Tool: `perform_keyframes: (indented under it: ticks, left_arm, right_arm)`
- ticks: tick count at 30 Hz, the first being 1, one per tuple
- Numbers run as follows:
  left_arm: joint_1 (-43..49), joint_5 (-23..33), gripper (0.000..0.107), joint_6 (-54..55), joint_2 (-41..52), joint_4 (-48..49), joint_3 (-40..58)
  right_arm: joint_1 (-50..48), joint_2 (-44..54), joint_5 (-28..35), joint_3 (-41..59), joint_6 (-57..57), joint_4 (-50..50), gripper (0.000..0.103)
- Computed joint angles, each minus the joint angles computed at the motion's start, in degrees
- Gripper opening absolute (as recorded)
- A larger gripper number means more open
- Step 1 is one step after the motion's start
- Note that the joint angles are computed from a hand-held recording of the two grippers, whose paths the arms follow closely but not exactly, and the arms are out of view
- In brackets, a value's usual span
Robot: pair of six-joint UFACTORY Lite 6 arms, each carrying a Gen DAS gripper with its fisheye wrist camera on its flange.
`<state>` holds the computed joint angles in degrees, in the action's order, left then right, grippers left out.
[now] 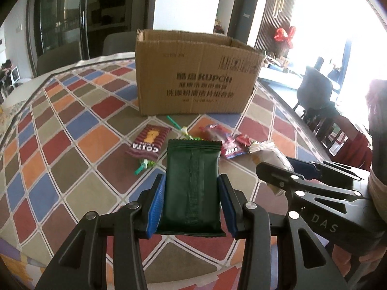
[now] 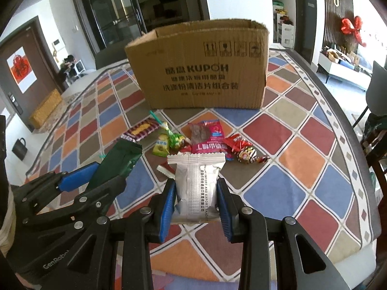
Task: Organize snacks
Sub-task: 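Lift and carry the white packet and green packet over the cardboard box with both tools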
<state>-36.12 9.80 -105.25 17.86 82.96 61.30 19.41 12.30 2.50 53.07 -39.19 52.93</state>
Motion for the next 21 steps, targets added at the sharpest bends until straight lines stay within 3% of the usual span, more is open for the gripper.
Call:
perform_keyframes:
  ticks: [4,15,21]
  left_arm:
    - [-0.4,1.5,0.043,-0.3,-1.7,0.9,0.5]
    - [0.6,3.9,0.043,5.5,-2.3,-1.3,7.0]
    - [1.7,5.0,0.043,11.6,-0.7,-4.5,13.0]
  right_arm:
    - [-0.2,-2.2,-0.7,-0.5,5.9,-6.1,0.035]
    - [-2.3,-4.2,-0.2,2.5,0.3,-1.4,0.035]
    - [-3.2,-4.2,-0.5,6.6,8.4,-10.3,0.035]
